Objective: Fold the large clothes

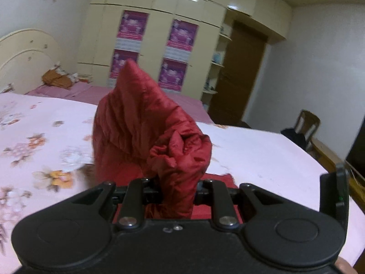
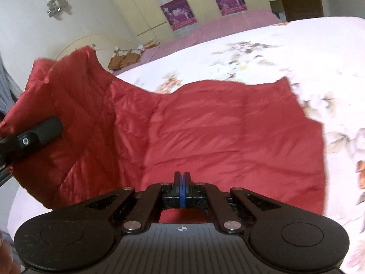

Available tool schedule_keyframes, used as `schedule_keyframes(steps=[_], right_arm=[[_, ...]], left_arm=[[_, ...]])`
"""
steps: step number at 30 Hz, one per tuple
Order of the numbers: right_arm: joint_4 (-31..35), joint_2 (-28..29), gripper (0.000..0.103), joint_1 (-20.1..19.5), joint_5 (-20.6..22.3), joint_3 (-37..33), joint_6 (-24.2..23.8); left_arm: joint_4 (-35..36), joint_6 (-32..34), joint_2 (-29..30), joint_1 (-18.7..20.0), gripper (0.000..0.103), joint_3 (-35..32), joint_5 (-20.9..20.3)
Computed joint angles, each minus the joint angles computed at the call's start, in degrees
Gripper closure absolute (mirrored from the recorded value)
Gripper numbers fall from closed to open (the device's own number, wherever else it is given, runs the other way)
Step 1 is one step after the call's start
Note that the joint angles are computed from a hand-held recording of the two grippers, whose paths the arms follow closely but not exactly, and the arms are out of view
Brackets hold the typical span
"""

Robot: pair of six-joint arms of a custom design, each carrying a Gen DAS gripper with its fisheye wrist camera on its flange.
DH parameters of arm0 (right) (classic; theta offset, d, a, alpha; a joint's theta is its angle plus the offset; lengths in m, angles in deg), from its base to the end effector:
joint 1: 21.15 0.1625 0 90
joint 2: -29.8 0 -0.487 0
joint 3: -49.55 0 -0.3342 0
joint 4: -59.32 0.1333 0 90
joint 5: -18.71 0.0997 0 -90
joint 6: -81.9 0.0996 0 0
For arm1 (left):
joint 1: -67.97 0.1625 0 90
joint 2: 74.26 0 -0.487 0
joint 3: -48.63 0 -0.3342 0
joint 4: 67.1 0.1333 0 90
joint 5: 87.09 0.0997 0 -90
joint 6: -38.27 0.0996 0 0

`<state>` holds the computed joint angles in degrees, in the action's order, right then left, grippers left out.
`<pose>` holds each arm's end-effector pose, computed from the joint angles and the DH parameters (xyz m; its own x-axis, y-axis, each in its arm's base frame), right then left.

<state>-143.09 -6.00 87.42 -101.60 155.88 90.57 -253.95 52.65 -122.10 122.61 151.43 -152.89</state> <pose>0.2819 -0.5784 0.1348 -0.9508 0.1503 0.2708 -0.0949 0.6910 -0.7166 -0.2363 -0.6338 0.2488 -0.7670 0.4459 -0.4614 0.6414 0.5124 -0.5710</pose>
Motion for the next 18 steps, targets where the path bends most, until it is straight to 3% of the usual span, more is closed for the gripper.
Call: schedule_keyframes(steps=[5, 7, 8, 9, 11, 12, 15, 16, 18], right_arm=[[-3.53, -4.4, 0.103, -2.53, -0.88, 5.58, 0.66], [-6.18, -5.81, 0.103, -3.65, -1.98, 7.84, 1.46], [-7.39, -6.4, 0.103, -4.28, -2.65, 8.78, 2.14], [-7.49, -7.05, 0.102, -4.71, -3.83, 9.46, 3.43], [-7.75, -8.25, 0.038, -5.63, -6.4, 10.69, 5.98], [-11.47, -8.15, 0.011, -5.85, -6.58, 11.64, 5.51], [-17.27, -9.31, 0.013, -7.09, -2.2, 13.8, 4.31], [-18.61, -9.5, 0.019, -7.31, -0.86, 14.03, 3.85], [-19.53, -9.87, 0.021, -7.67, 2.64, 13.78, 3.39]], left_arm=[[5.9, -0.14, 3.88, -1.08, 0.082, -1.97, -0.34], [13.82, -0.92, 5.24, -1.14, 0.072, -4.14, -0.71], [17.03, -1.48, 5.76, -1.3, 0.062, -4.97, -0.62], [18.17, -1.64, 5.97, -1.47, 0.043, -5.01, -1.16], [14.97, -0.52, 5.59, -1.74, 0.023, -3.57, -2.75], [14.58, -0.18, 5.29, -1.86, 0.026, -3.44, -2.91], [14.33, -0.59, 3.66, -1.15, 0.035, -4.42, -4.71], [13.04, -1.48, 3.12, -0.6, 0.036, -4.68, -5.29], [8.66, -3.88, 2.26, 0.63, 0.037, -4.75, -5.9]])
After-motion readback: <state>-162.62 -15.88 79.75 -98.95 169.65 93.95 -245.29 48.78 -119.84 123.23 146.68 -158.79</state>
